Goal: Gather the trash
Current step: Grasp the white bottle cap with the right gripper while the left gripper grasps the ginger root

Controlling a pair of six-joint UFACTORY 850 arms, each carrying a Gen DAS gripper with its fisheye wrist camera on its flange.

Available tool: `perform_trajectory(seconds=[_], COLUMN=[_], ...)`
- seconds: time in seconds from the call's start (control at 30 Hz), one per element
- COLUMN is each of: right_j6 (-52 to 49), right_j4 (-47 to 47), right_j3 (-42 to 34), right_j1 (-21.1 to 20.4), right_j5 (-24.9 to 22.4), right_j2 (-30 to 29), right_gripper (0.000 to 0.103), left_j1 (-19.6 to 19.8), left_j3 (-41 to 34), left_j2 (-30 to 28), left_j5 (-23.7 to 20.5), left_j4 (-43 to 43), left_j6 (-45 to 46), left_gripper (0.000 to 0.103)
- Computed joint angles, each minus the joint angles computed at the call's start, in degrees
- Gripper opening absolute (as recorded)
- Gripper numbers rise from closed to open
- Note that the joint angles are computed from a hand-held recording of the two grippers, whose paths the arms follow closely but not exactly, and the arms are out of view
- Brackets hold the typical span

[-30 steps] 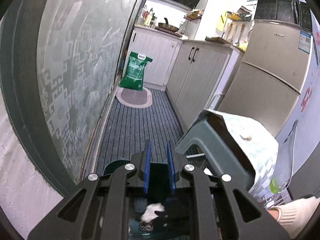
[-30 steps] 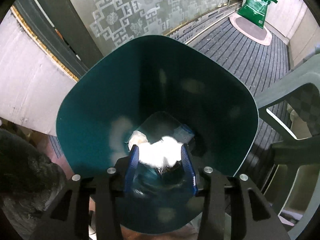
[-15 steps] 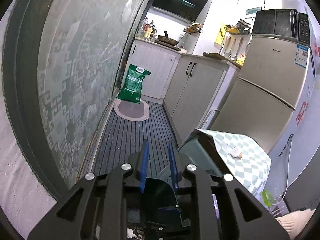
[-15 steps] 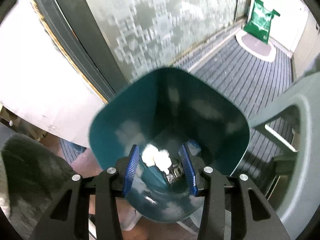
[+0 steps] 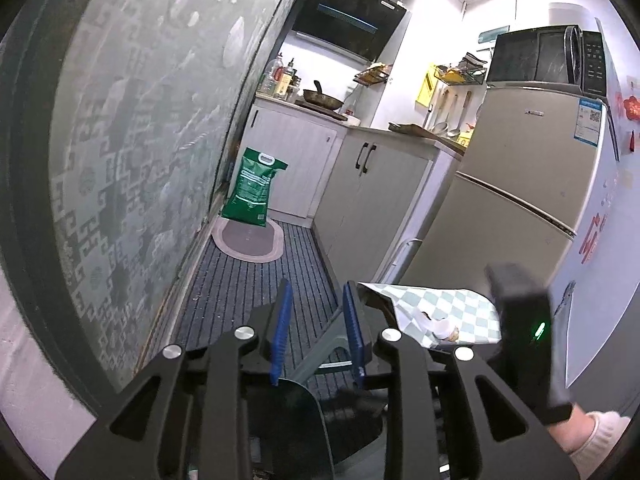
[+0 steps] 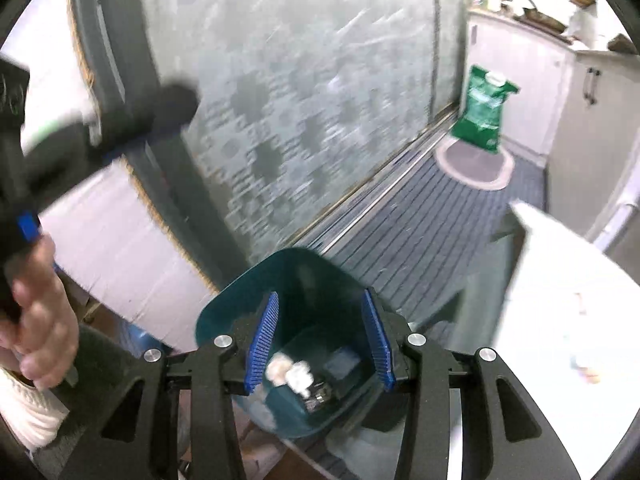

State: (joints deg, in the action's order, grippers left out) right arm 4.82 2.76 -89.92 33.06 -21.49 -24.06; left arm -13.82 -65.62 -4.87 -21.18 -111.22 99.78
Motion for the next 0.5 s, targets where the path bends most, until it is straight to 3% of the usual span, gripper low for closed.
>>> perform_trajectory(seconds=[0.27,0.5], right_j6=[11.49,12.08], right_j4=[-11.00,-13.20], right_j3=[6.93,10.25], right_j1=[-4.46,-8.24], right_j5=[2.81,1.61], right_j2=[6.60,9.64], right_gripper=[0.044,0.044], left_j1=[-3.96,-6.77], left_j3=[-2.81,-6.28], left_j2=[-2.41,-5.90], left_j5=[1.00,0.80], left_j4=[6.04,17.07], left_j6=[-4.99,-16.89], left_gripper=[0.032,0.034])
